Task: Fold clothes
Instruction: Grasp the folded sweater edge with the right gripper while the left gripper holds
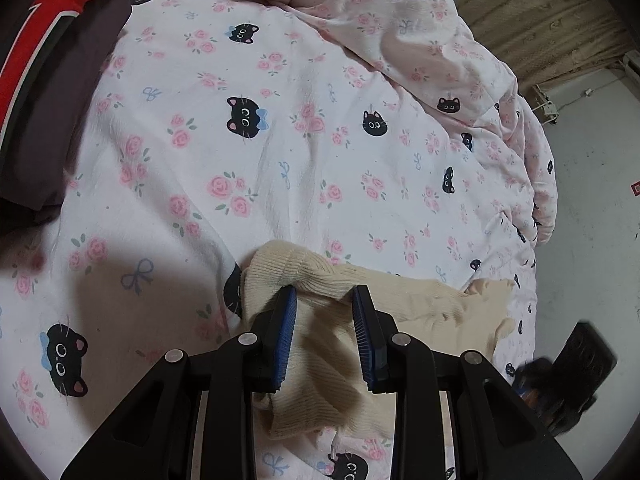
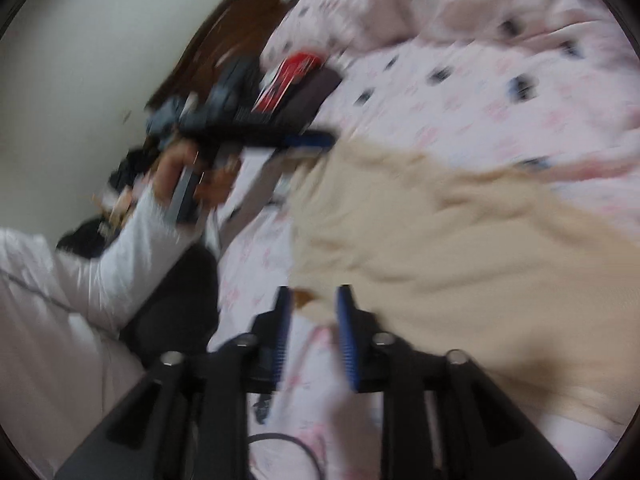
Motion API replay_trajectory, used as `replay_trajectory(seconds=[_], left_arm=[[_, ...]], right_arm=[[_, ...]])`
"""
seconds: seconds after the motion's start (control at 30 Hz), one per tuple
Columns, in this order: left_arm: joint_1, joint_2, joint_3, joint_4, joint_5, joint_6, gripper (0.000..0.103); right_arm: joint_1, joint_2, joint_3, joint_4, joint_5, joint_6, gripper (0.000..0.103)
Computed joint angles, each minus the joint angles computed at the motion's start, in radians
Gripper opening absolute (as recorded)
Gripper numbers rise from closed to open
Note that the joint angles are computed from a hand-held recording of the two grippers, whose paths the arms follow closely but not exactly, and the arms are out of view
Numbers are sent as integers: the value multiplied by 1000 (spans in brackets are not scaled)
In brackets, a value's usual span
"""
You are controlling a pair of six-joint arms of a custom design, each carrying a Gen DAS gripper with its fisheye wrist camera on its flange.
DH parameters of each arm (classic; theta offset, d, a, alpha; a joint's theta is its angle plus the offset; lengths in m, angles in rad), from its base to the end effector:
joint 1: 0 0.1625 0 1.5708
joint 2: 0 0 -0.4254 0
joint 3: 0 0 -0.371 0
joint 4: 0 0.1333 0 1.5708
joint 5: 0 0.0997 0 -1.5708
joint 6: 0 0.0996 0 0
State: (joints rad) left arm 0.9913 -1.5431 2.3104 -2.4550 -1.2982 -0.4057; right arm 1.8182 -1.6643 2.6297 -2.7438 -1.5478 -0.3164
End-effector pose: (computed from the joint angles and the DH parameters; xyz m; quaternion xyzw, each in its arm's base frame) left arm -0.0791 -0.4132 0.2466 0.0779 0.9860 -0.1151 0.0921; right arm 0.2024 -0.2475 0.2041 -0.2778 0.9550 -0.1039 0.0079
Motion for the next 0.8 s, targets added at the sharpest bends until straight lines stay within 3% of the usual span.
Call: replay_trajectory(seconds=[0.17,0.3,0.37,0.5,0.6,0.8], left_arm=[[-5,-4,2,3,5,-3,25],[-4,0,2,-2,4,-7,25],[-5,3,2,-2,5,-7,25],[-5,7,2,-4,5,-6,25],[-3,8,1,-5,2,-6,25],[-2,13,2,-9,3,-5,25]], right_arm=[[-129,-229,54,-151,-122,58,38],[-274,-298,85,-280,-175,122,38],[-349,-311,88,-295,-173,134,38],[-415,-291,90,-299,-181,131,39],[-434,-265,104,-338,-149,136,47],[-448,-201,113,-396,-110,134,48]])
